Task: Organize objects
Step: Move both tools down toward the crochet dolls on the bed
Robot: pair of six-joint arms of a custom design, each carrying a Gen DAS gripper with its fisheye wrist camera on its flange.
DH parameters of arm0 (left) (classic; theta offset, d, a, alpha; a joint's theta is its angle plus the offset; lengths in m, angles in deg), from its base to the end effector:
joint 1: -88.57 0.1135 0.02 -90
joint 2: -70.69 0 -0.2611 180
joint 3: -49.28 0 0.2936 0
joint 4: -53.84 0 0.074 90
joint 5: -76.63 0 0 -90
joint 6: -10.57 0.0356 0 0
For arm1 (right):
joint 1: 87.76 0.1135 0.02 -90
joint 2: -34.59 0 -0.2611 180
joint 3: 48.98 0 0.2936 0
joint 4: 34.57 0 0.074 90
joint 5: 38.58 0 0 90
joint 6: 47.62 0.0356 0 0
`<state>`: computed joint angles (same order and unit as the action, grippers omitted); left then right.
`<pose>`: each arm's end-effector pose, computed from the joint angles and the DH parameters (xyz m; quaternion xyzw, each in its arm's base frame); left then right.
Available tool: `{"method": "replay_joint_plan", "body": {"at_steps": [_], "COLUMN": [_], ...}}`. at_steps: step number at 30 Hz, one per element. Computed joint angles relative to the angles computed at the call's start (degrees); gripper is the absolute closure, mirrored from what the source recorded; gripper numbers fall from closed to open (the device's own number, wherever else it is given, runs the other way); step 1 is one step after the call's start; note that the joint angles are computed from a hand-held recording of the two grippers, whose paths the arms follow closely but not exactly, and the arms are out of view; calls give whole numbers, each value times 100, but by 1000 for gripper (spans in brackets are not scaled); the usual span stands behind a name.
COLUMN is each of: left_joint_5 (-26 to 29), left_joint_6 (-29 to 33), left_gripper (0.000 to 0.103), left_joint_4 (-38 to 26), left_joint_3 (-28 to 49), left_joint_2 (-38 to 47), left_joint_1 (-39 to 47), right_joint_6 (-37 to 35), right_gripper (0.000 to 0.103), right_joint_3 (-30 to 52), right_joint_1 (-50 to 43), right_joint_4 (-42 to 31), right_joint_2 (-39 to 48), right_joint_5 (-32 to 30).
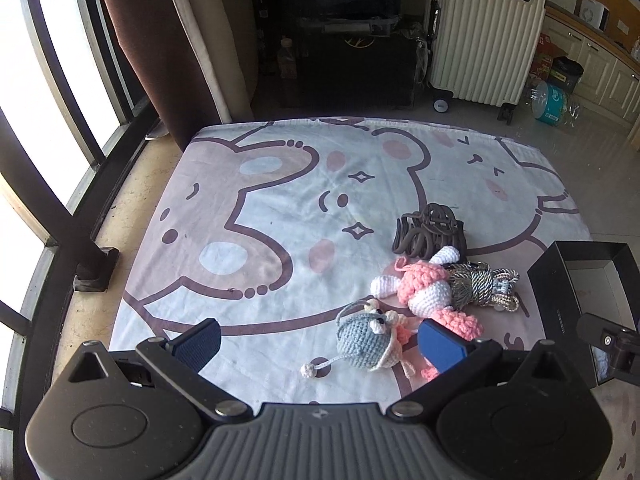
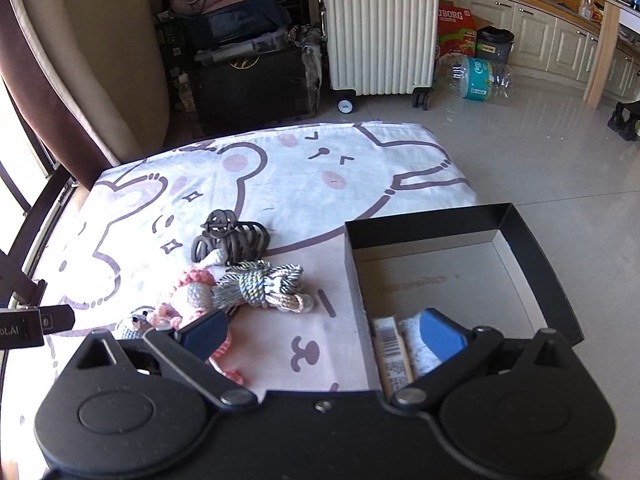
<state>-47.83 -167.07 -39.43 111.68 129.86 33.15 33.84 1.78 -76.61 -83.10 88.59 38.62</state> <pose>0.1183 -0.1361 0.2509 -0.2649 0.9176 0.0942 0.2808 0.2211 0.0516 0.2227 -0.1965 0.9189 0.1127 0.3229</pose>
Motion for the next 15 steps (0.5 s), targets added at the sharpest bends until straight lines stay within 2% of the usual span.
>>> {"method": "replay_joint_plan", "body": {"at_steps": [15], "left_joint_5": [-354], "left_joint_6": [237], "left_gripper": [0], "left_joint_4": [39], "left_joint_3": [64], "left_joint_2": [-150], "left_joint_1": [-72], "right_joint_6": [297], "right_gripper": [0], "right_joint_3": [612], "right_joint_1": [675], "right_joint_4": [-234], "right_joint_2": [100], "right_joint_5": [-59]}}
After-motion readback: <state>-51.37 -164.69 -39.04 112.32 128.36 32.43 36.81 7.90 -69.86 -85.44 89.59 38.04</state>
